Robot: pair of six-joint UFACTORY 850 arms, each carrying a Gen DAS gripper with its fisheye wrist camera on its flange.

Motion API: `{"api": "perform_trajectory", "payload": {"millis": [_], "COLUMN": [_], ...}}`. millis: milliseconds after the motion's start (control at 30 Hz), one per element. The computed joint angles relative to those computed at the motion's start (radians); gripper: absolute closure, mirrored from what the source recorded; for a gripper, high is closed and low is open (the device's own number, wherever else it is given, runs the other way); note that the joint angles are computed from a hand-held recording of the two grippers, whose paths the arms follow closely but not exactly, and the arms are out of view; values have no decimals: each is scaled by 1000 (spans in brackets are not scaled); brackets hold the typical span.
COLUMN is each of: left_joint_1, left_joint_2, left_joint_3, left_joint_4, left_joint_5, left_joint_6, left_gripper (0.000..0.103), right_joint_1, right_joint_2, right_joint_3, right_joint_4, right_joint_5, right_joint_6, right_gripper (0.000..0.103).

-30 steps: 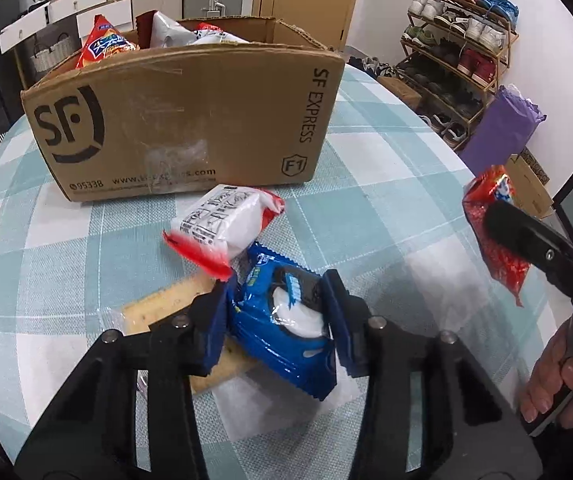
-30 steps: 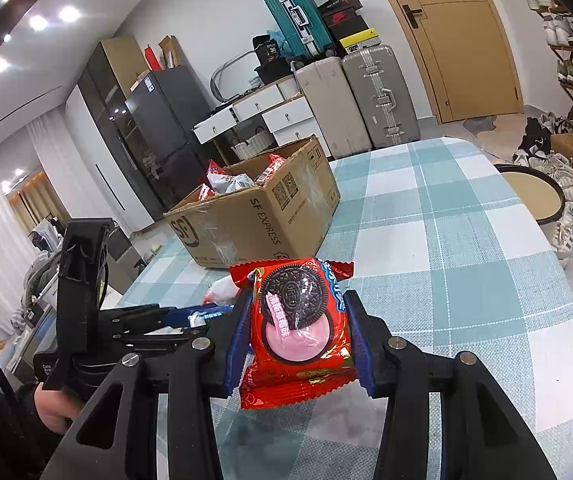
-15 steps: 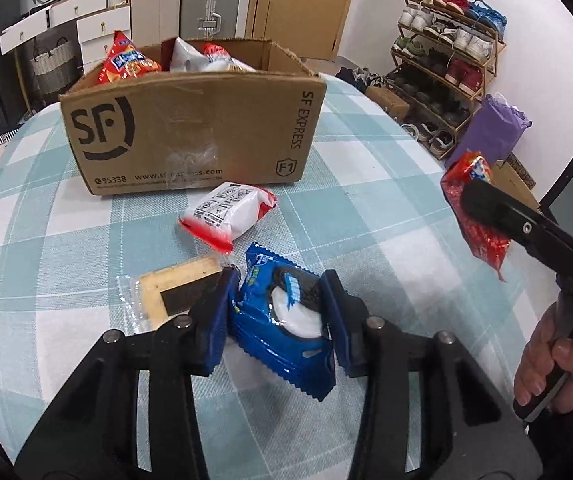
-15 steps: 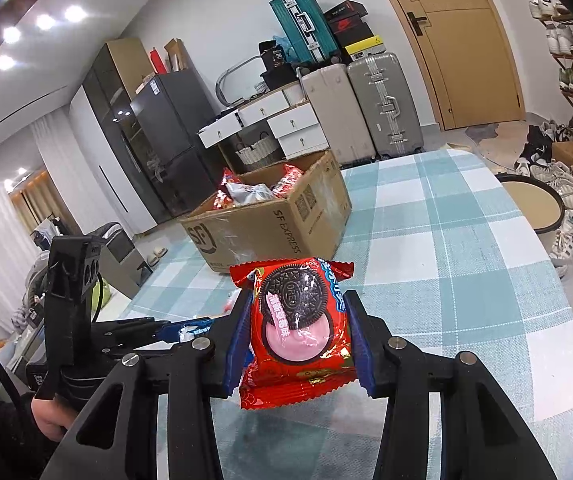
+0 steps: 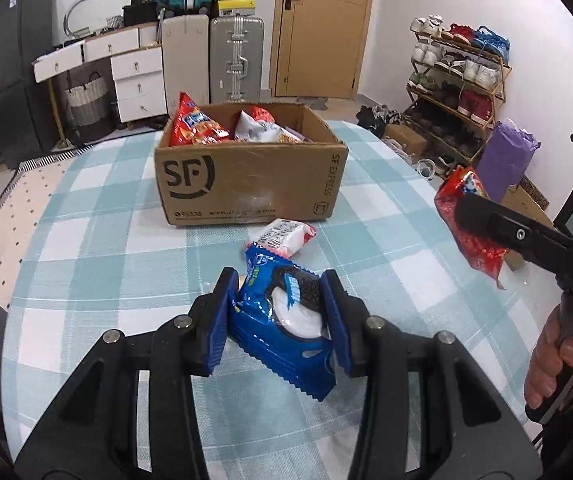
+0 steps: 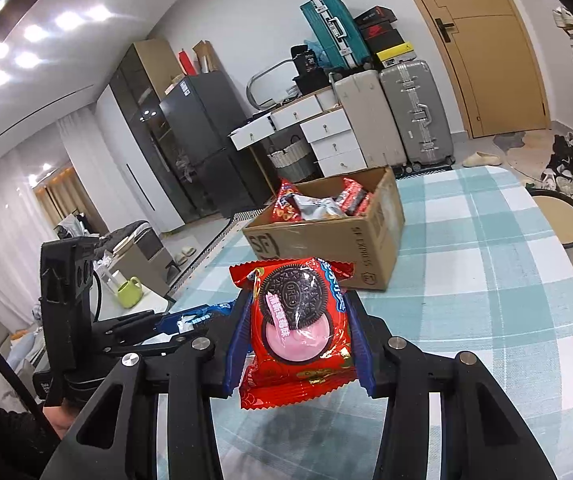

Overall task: Organize snacks
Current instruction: 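Lift both held Oreo packs and carry them over the cardboard box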

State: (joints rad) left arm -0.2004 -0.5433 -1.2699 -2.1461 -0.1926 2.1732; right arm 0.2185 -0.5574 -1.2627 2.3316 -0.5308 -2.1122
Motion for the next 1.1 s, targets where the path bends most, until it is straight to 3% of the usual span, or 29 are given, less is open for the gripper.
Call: {"api": "perform_trajectory", "payload": {"millis": [267,533,867,1033,1100], "left_joint_1": [31,79,135,155,162], "left_joint_2": [95,159,181,144,117], "left_joint_3": [99,130,72,-25,-80], "left_joint_4": [-233,-187,-3,227,308], "left_joint_5": [-59,-92,-93,-85,-93], "left_joint_6": [248,214,58,-167,-248], "left_gripper": [63,63,63,63,63], "right_joint_1": [25,50,46,33,20], "right_joint_2": [27,49,43,8,-16], "right_joint_3": [-1,-20,-107,-199,-245], "right_joint_4": [-45,-67,-130,-227,-299], "right_joint_5": [-33,-14,2,17,-13], "right_joint_6": [55,62,93,178,256], "right_gripper": [58,58,58,58,58]}}
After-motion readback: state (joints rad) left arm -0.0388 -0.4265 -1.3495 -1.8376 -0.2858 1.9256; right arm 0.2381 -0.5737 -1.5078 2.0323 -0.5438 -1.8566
